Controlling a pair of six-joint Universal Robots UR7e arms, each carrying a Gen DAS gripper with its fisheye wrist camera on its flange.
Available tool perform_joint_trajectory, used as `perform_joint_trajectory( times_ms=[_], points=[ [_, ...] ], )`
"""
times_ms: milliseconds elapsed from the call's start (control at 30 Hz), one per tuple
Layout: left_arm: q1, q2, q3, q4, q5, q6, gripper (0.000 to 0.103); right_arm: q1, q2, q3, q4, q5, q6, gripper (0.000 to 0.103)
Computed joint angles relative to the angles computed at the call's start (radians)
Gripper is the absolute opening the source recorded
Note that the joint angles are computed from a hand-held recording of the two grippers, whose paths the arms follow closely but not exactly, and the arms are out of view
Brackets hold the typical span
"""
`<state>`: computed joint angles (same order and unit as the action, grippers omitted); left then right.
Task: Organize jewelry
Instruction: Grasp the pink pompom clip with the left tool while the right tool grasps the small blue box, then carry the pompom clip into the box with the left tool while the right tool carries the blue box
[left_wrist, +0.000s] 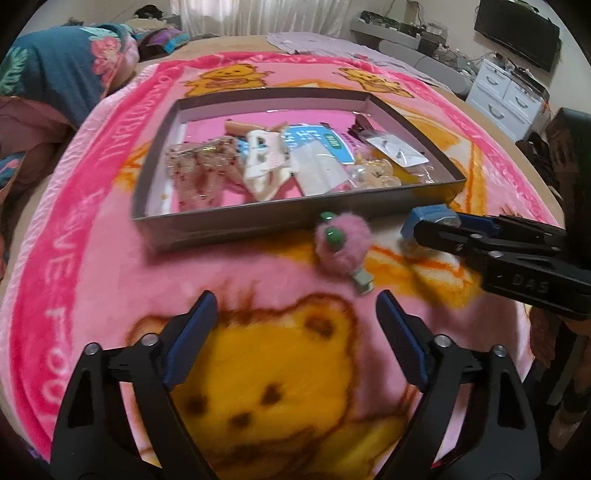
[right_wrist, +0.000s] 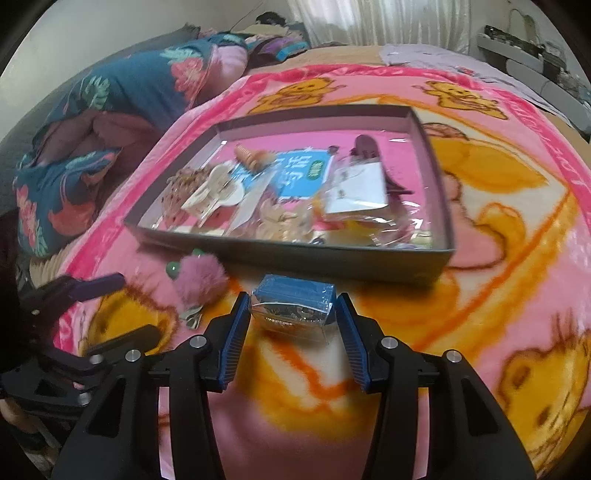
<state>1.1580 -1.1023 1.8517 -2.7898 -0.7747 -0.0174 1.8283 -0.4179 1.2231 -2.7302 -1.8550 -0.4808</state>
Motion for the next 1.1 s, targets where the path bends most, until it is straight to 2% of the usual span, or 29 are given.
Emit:
perform_joint_trajectory(
  times_ms=[167,233,400,567,600,933,1100],
  points=[
    [0.009,0.053,-0.056,0.025,-0.018,-0.005,0.068,-0.016,-0.042,0.044,-0.041,0.034,0.027,0.046],
    [0.014,0.069,-0.075,0.031,-0.03,-0.009,0.062,-0.022,-0.058,0.062,-0.052,0.046,0.035,0.046],
    [0.021,0.091,-0.106,0.028,-0.043,-0.016,0.06,-0.029,-0.084,0.094,-0.082,0.062,0.047,0.046],
    [0.026,0.108,-0.138,0.036,-0.061,-0.019,0.033,-0.03,-0.096,0.109,-0.103,0.074,0.046,0.046],
    [0.024,0.109,-0.141,0.037,-0.061,-0.016,0.022,-0.03,-0.098,0.112,-0.106,0.075,0.045,0.046],
    [-0.009,0.059,-0.11,-0.008,-0.102,0.019,0.021,-0.017,-0.125,0.141,-0.13,0.115,0.035,0.046],
    [-0.023,0.029,-0.101,-0.034,-0.093,0.033,0.021,-0.004,-0.133,0.141,-0.131,0.135,0.025,0.046]
  ],
)
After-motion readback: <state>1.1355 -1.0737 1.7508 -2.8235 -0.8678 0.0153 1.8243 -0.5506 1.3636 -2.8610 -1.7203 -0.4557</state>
